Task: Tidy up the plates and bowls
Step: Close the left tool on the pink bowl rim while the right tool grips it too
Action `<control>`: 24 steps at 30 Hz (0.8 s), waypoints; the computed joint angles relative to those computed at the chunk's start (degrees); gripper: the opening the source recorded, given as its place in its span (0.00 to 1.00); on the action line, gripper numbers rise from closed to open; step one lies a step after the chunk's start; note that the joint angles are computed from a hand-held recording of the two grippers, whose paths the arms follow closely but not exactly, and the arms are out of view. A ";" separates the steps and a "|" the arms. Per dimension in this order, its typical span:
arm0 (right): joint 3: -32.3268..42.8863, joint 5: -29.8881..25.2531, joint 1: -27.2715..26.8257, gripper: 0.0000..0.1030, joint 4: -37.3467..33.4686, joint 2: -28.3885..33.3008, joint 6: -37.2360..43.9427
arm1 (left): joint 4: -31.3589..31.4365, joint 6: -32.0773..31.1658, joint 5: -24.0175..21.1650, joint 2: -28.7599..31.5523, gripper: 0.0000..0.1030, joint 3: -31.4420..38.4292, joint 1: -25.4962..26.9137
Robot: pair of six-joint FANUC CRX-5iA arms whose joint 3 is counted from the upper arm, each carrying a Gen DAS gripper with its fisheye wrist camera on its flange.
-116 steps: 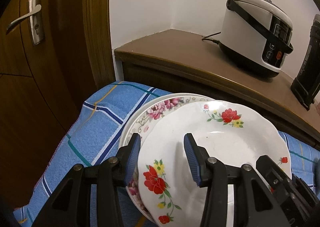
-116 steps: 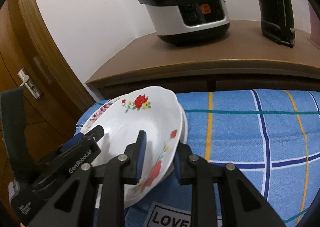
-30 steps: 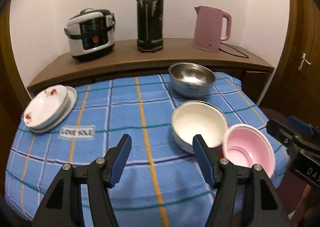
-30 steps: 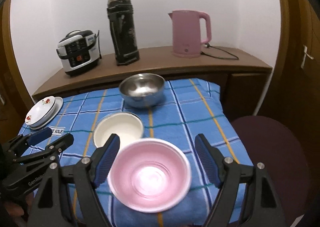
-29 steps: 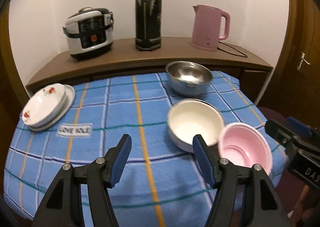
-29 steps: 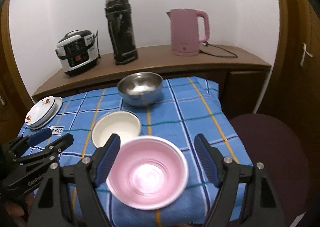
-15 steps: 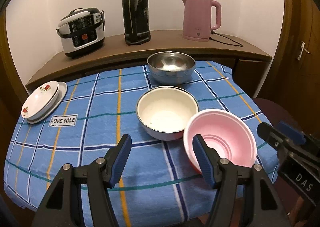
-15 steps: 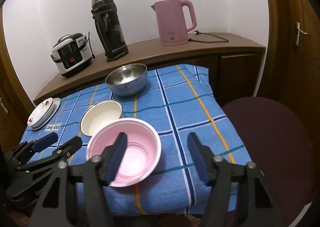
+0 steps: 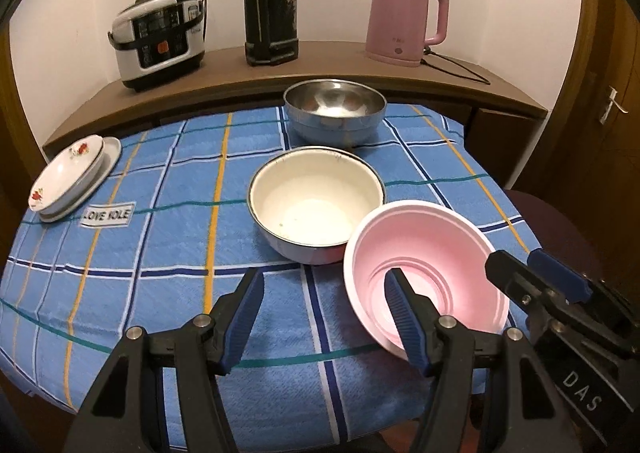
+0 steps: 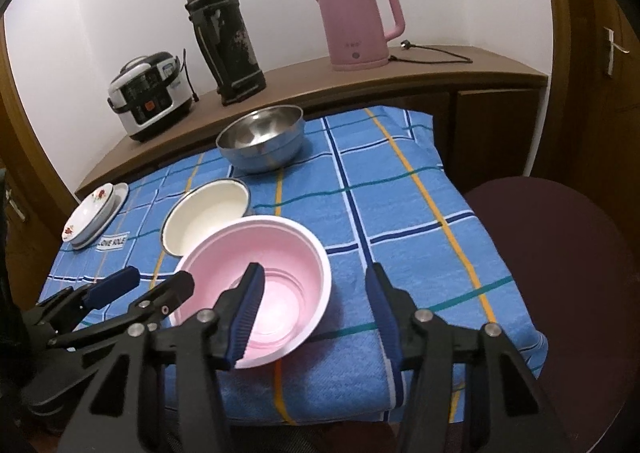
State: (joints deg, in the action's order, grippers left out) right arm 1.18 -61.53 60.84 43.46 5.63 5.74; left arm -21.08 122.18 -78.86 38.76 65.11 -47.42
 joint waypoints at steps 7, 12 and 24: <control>-0.05 -0.01 -0.17 0.46 -0.39 0.22 0.12 | 4.51 -2.45 -0.32 1.72 0.32 1.15 1.21; 0.71 0.76 -1.16 0.34 -3.69 0.80 1.76 | 8.08 -2.40 0.63 1.92 0.19 -0.13 2.41; 1.75 0.90 -1.50 0.10 -7.13 1.18 3.45 | 11.30 -3.61 4.03 0.32 0.10 -3.85 3.30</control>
State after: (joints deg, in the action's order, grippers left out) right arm 2.93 -60.64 59.34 36.33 6.81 9.18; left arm -9.77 118.57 -74.83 39.08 61.26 -44.12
